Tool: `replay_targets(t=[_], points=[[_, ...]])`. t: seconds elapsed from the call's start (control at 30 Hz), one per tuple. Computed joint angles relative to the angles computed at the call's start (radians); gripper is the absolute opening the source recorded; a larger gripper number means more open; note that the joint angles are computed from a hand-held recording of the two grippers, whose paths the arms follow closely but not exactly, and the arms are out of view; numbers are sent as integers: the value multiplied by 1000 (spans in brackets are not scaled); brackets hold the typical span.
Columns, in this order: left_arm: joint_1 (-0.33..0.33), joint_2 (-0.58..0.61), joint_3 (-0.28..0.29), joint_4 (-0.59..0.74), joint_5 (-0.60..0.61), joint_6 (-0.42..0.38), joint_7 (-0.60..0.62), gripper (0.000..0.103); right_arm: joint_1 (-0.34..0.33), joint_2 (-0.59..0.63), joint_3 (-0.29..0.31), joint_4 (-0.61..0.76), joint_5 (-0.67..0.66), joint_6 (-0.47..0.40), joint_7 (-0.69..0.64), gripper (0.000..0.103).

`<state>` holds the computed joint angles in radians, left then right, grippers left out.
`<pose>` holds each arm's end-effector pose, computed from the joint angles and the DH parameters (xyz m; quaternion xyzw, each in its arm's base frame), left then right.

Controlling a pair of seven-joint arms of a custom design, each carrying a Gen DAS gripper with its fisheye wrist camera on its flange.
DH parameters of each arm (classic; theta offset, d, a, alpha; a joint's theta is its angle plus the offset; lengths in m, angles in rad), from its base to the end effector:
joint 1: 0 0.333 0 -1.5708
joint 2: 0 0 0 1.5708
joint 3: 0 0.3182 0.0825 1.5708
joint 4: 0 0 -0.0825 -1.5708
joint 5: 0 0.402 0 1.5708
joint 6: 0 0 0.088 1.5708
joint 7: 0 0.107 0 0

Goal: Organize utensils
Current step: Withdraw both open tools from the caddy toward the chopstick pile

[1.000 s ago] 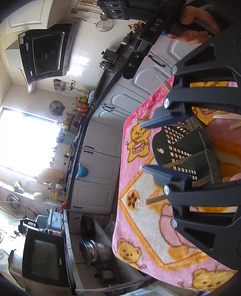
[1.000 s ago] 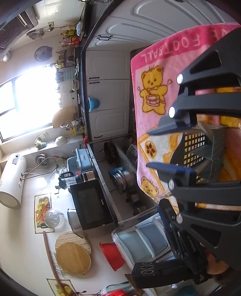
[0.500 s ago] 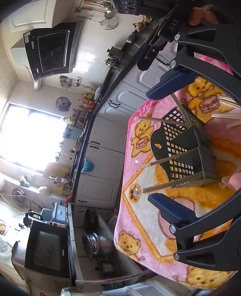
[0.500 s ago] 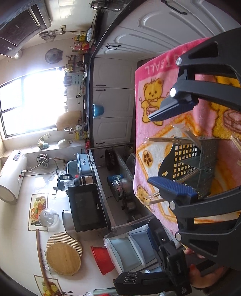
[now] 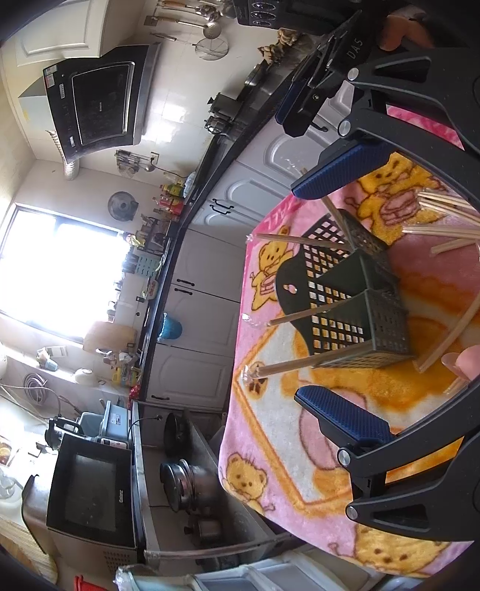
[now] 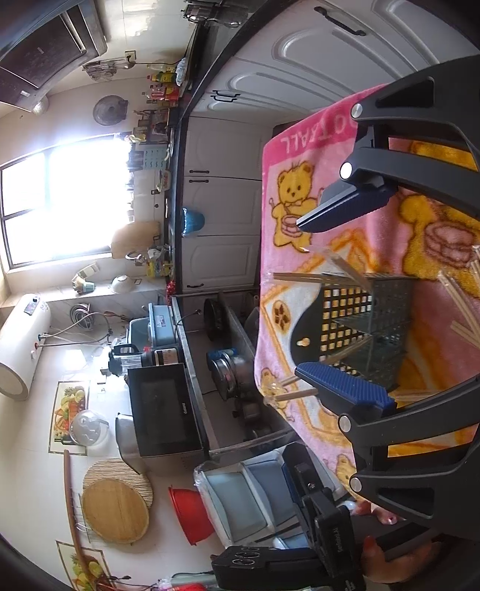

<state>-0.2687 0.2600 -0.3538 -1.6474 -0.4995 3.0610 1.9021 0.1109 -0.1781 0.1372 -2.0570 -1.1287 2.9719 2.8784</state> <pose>0.6040 -0.3481 0.5987 -0.4547 0.6940 -0.5331 0.1655 0.5234 0.2022 0.6065 -0.5766 0.5918 -0.3633 0.4305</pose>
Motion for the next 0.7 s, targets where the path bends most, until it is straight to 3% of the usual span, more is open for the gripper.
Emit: replay_targets(t=[0.3, 0.7], points=[[3, -37, 6, -74, 6, 8, -12, 93, 4, -35, 16, -65, 14, -11, -1, 72], [-1, -72, 29, -154, 3, -7, -43, 93, 26, -70, 25, -150, 145, -24, -137, 72]])
